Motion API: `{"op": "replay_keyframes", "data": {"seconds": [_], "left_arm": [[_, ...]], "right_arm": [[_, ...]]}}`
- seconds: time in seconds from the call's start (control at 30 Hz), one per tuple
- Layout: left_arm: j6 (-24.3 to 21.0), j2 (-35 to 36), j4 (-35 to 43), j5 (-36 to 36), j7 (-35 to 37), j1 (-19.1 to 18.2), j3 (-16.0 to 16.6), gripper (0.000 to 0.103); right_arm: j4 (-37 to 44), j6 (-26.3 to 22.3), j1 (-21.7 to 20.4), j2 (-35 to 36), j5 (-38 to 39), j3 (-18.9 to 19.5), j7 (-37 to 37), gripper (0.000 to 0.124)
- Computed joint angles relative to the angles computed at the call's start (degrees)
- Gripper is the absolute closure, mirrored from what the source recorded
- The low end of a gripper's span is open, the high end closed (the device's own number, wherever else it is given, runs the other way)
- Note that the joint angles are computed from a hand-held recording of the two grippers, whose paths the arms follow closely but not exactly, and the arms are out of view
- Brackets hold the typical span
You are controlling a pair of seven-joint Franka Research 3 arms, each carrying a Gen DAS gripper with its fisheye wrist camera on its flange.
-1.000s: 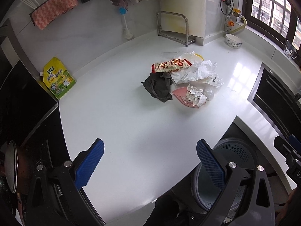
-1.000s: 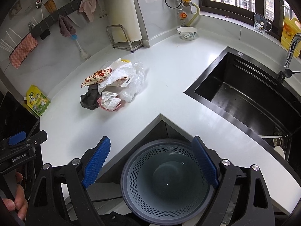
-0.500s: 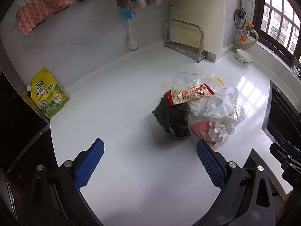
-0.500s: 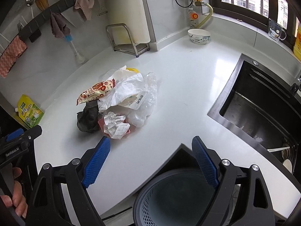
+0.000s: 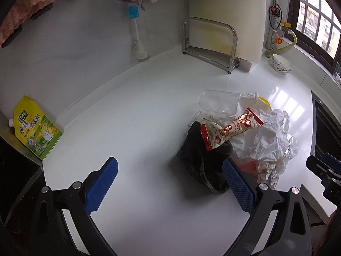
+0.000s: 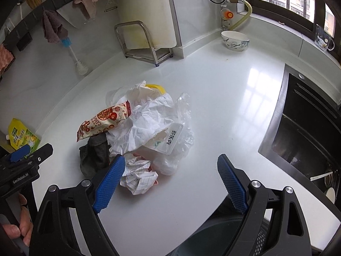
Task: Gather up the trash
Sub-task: 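Move both tools toward the trash pile on the counter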
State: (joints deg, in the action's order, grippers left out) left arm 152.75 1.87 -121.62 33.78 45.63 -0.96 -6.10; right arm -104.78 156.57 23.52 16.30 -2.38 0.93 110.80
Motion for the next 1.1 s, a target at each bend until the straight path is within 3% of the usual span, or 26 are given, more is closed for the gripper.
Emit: {"op": "replay_keyframes", "data": {"seconds": [0.23,0.73,0.83,0.93,1.1], "left_arm": [[3.2,3.2,2.2,-1.1,2.8,0.8,1.1,0.006],[6.4,5.3,2.3,-3.5,5.7,1.6,1.9,0.006],[6.8,5.6,2.6,-3.1,5.5,1.5,2.0,0.006],[7.6,6.1,3.0,-3.5,6.3,1.4,1.9,0.006],[9.7,7.5,4.0,-8.8,12.2,2.1,0.6,0.006]], "right_arm": [[8.4,-2.8,3.3,5.7,-5.7,-2.5,3.9,0.04],[23.8,-7.2,6.4,17.6,-8.3,-4.4,2.0,0.042],[25.6,-9.3,6.5,18.8,-8.1,-4.3,1.3,0.066],[26.9,-11.1,6.2,19.8,-7.2,-3.6,-0.2,0.074],[26.4,-10.8,5.0,19.7,-4.4,-2.4,-2.0,0.1]]}}
